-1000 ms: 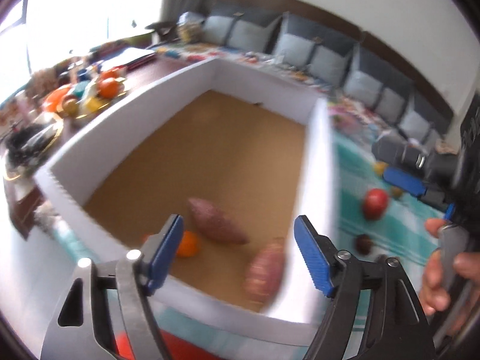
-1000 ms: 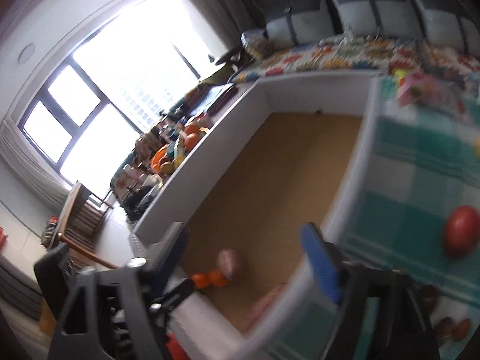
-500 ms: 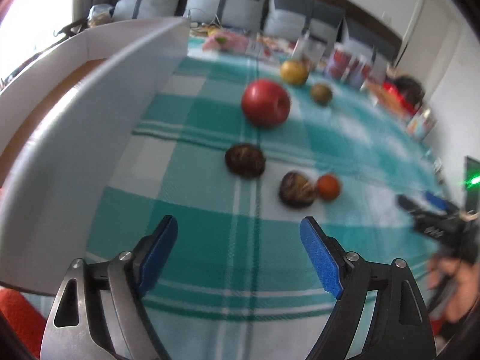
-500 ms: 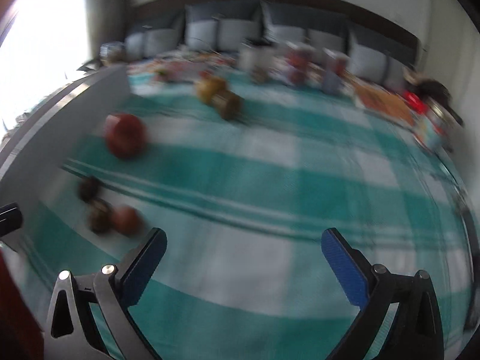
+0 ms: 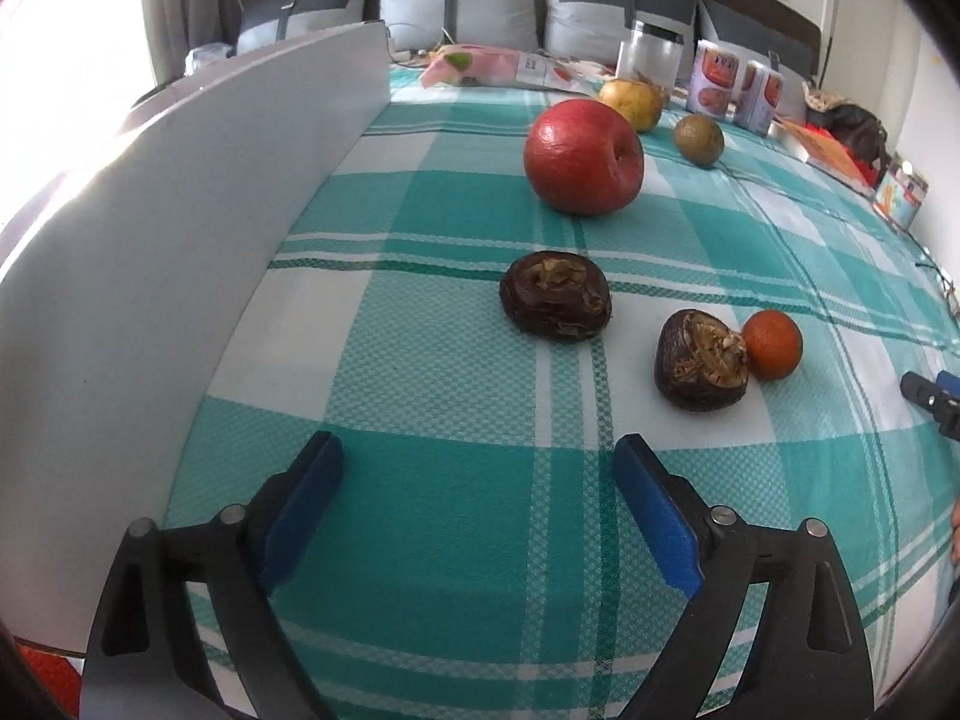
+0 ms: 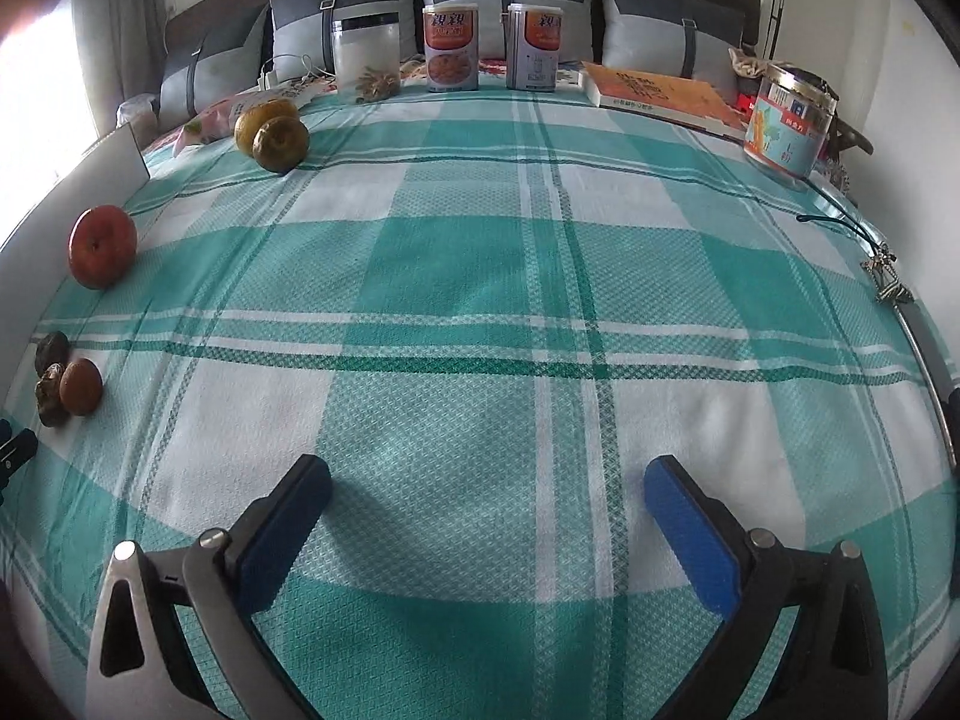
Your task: Organize fruits
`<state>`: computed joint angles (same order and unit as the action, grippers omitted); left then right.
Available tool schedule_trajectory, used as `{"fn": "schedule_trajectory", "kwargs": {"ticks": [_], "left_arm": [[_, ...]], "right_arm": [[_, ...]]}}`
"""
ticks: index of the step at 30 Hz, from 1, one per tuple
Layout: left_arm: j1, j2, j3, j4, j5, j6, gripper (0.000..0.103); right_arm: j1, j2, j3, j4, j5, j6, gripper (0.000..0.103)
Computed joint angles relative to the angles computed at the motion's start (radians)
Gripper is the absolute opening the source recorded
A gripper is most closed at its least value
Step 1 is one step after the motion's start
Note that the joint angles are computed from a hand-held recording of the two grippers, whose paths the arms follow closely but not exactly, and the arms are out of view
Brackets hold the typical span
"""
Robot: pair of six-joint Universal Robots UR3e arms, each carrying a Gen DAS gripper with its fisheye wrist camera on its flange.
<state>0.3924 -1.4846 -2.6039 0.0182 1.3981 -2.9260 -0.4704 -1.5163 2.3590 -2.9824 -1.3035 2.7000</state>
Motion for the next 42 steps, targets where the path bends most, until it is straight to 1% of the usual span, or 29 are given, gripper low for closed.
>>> {"fn": "schedule_trajectory", "kwargs": {"ticks": [1,11,42], "left_arm": [[-0.011,-0.028,0.009,0.021,0.007,-0.009,0.093],[-0.033,-0.055,0.017,0.046,0.034,-0.025,0.094],[-0.027,-0.059,0.013,0.054,0.03,-0.019,0.095]], "right_arm": [[0.004,0.0,0.006,-0.006,-0.002,0.003,0.103],[0.004,-0.003,0.006,-0.002,-0.002,0.004,0.103],[0.004,-0.001,0.007,-0.005,-0.001,0.003,0.103]]}}
